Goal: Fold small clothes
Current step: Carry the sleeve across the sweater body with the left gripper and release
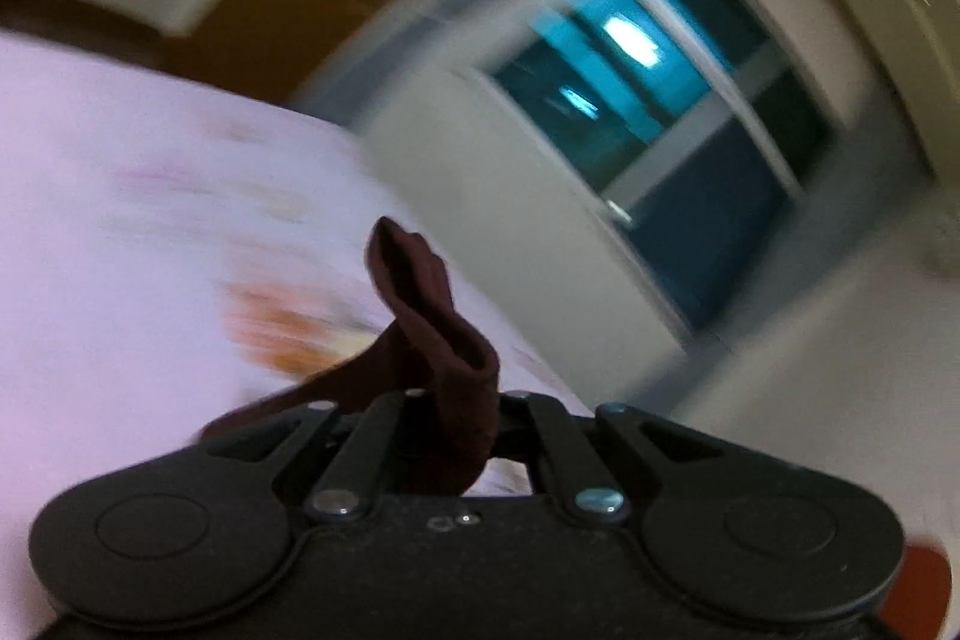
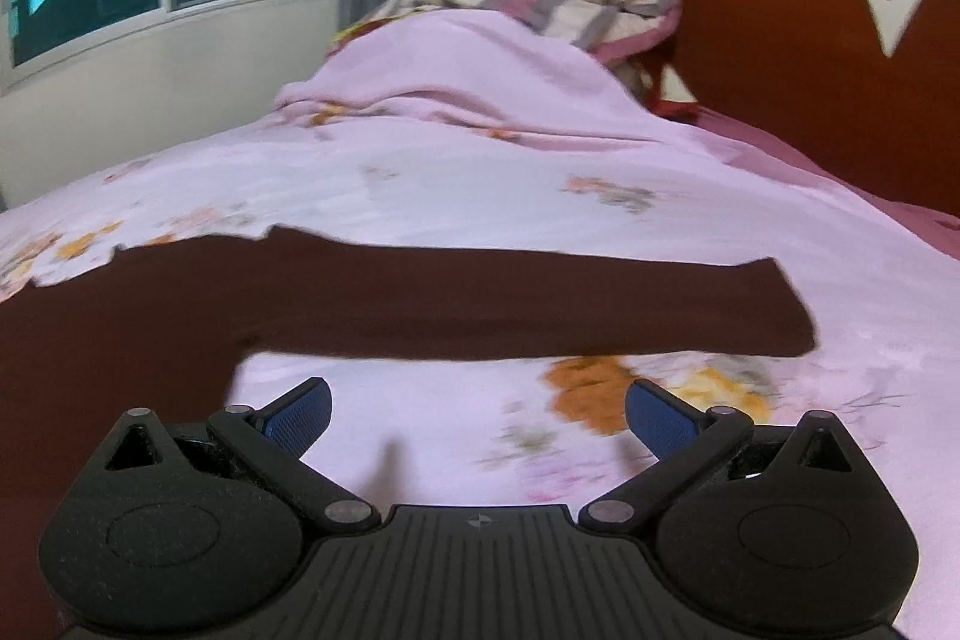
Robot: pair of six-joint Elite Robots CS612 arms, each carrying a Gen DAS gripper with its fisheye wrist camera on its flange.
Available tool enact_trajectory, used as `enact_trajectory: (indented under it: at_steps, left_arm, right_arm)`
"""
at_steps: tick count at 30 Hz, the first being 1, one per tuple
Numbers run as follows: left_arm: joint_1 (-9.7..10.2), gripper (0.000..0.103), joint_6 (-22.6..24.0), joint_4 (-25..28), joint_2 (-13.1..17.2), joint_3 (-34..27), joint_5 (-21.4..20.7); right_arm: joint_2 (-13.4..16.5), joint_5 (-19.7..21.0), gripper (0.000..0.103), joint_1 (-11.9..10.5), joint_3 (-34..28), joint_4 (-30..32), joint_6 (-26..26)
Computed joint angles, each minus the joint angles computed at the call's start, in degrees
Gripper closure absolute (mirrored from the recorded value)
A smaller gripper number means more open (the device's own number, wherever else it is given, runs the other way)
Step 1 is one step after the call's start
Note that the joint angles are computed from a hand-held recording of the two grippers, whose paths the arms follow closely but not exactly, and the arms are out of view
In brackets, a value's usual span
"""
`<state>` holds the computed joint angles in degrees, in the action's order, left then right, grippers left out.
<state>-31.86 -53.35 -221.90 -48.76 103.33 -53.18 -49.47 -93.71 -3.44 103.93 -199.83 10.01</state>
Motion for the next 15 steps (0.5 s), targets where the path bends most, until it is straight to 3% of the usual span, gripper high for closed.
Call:
enact_trajectory:
  at_steps: [4, 8, 15]
  left_arm:
    - [-1.31, 0.102, 10.28, 9.47, 3.79, -12.29, -8.17]
    - [-2.82, 0.102, 16.69, 19.2, 9.18, -23.64, -14.62]
    - [-6.66, 0.102, 27.72, 35.12, 16.61, -36.38, -17.47]
  right_arm:
    - [-0.21, 1.04, 0.0, -2.21, 0.81, 0.13, 0.2]
    - [-0.11, 1.55, 0.0, -3.94, 1.63, -0.34, -0.98]
    - [-0.03, 2.62, 0.0, -6.64, 3.46, -0.98, 0.3]
